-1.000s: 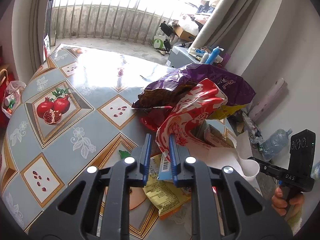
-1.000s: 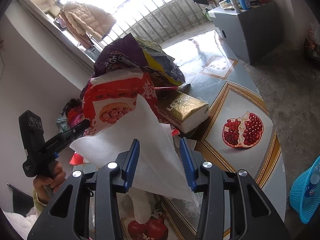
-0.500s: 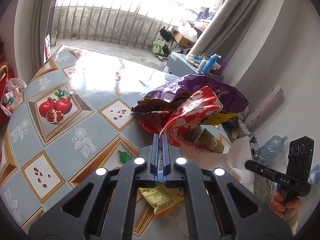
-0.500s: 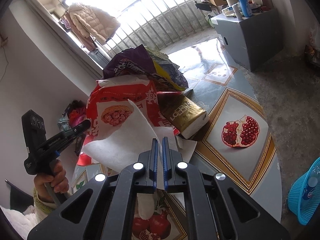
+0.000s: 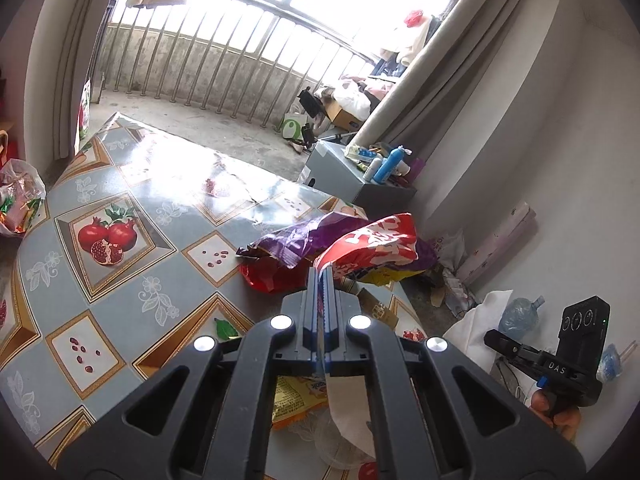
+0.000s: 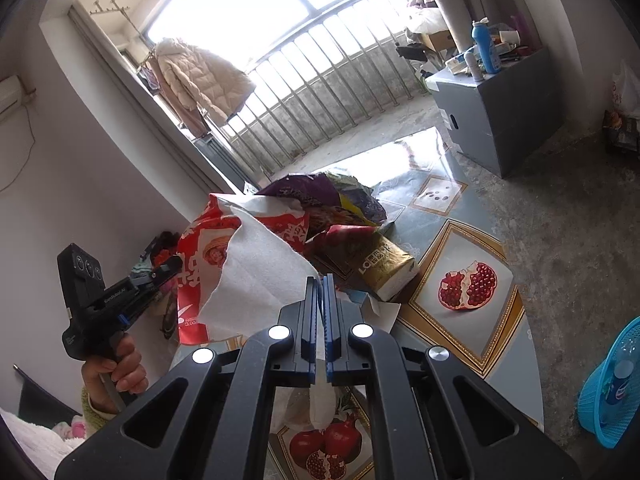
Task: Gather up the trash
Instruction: 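Grasp the red-and-white snack bag with the left tool while the right tool grasps white tissue, then lift the snack bag and tissue and carry both over the blue wastebasket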
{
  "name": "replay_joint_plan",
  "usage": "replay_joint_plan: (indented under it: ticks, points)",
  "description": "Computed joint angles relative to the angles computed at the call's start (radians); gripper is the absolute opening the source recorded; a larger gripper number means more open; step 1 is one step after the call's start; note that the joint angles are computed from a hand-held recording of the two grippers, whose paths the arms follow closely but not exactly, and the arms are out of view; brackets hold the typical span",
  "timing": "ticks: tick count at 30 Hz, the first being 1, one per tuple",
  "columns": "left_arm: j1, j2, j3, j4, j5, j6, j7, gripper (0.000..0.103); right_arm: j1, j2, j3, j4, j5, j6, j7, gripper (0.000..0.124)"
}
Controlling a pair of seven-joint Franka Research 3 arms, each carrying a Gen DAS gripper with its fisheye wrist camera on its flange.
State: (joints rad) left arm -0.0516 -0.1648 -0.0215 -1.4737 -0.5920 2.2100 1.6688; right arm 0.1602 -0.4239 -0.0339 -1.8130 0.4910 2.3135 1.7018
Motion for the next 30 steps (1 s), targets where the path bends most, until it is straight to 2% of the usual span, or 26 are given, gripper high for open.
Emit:
replay_joint_plan:
  ticks: [17,30]
  points:
    - [-0.027,-0.054,0.019,0.016,-0.008,0.044,0.022,0.000,-0.045,-0.126,0.008,-0.076,-0.061,0.108,0.073,0.003]
    - [-0.073,-0.079,0.038,0.066,-0.051,0.083,0.080,0.000,-0.088,-0.218,0.007,-0.143,-0.105,0.164,0.121,0.002]
